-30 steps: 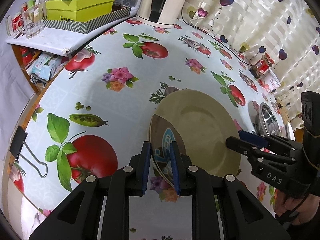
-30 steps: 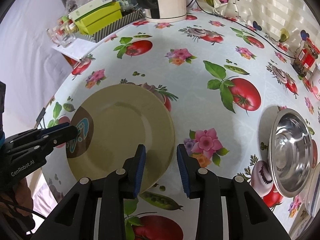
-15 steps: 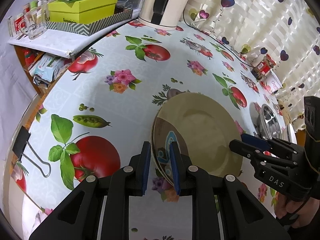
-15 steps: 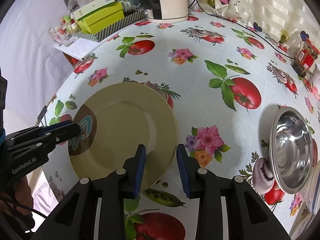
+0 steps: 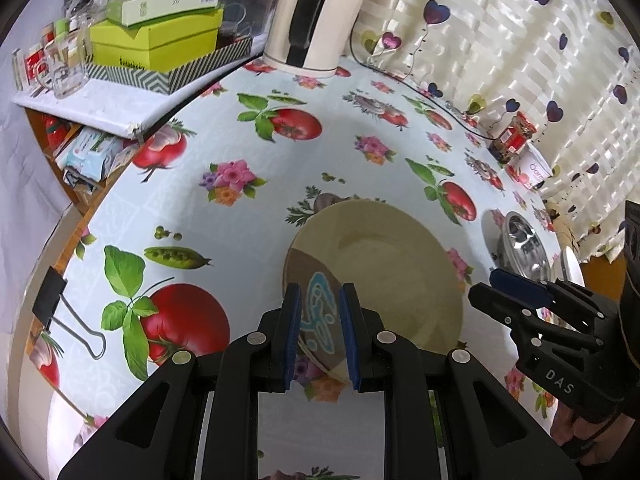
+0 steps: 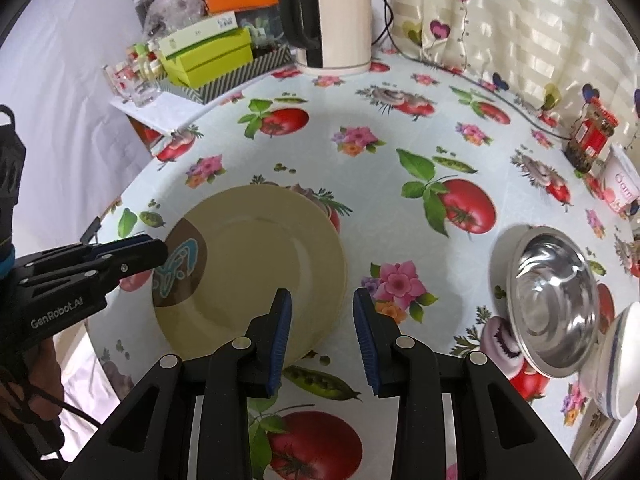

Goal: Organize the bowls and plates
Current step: 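Lower the beige plate flat onto the plate stack and open the left tool, then move the left tool from the plate stack toward the steel bowl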

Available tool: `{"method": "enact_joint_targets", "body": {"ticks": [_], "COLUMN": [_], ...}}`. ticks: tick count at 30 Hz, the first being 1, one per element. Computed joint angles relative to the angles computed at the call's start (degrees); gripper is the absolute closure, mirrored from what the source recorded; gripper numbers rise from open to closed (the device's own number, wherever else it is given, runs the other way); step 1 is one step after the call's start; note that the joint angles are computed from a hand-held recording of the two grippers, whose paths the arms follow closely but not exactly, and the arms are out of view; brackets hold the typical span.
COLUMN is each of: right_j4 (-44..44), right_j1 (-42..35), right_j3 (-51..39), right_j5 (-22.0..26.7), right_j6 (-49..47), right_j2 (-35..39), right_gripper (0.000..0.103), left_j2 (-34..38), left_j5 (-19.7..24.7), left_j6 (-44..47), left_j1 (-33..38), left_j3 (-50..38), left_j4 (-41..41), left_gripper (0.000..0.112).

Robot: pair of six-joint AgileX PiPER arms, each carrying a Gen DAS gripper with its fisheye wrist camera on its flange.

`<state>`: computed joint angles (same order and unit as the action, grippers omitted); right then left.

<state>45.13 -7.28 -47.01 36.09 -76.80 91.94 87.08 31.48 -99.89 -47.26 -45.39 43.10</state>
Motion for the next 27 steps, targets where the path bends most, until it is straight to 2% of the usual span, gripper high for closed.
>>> {"method": "enact_joint_targets", "body": {"ticks": [5,11,27], "right_j4": [3.58,5.7,1.84], "right_j1": [-3.0,-6.31,-14.05], "right_j3": [2.67,4.35,3.33], "right_j5": [0.43,0.75,4.22], "right_j6": [-4.58,-7.67,-4.07], "right_j2": [-4.16,-6.89,-7.52], "right_gripper": [0.064,0.062,0.057], "left_j2": [0.22,1.36,4.89], "left_j5": [1.57,2.95,7.0], "left_j6": [0.62,2.14,6.52], "left_j1": [-1.63,-3.11,-7.35], "left_j3": [-1.94,-4.55,-12.02], "left_j4": [0.44,-0.23,-2.3], "left_gripper": [0.092,0.092,0.092]}}
